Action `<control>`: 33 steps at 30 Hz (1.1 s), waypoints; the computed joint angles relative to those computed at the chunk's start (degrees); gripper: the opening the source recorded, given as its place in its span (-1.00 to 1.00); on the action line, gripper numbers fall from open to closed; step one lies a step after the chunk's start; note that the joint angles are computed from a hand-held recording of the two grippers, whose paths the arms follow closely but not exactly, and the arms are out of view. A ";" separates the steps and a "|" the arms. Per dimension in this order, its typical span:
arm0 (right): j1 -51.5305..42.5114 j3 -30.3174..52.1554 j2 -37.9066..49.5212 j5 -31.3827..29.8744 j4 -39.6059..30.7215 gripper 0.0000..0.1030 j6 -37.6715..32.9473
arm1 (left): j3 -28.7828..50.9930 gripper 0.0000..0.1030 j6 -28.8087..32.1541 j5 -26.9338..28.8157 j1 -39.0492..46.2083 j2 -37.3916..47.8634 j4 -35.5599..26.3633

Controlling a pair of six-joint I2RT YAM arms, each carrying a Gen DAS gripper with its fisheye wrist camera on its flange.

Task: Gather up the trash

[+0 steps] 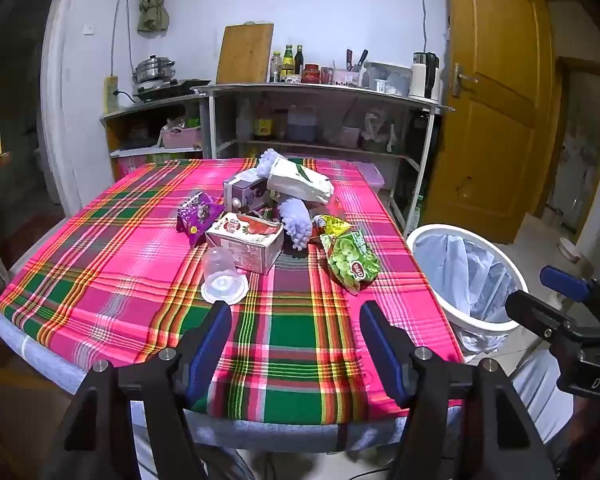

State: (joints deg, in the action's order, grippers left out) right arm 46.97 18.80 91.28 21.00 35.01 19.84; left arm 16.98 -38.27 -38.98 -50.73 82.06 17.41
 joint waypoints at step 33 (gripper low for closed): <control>0.07 -0.14 0.03 0.19 0.28 0.75 -0.12 | 0.15 0.28 0.83 -0.50 -0.87 -0.74 0.46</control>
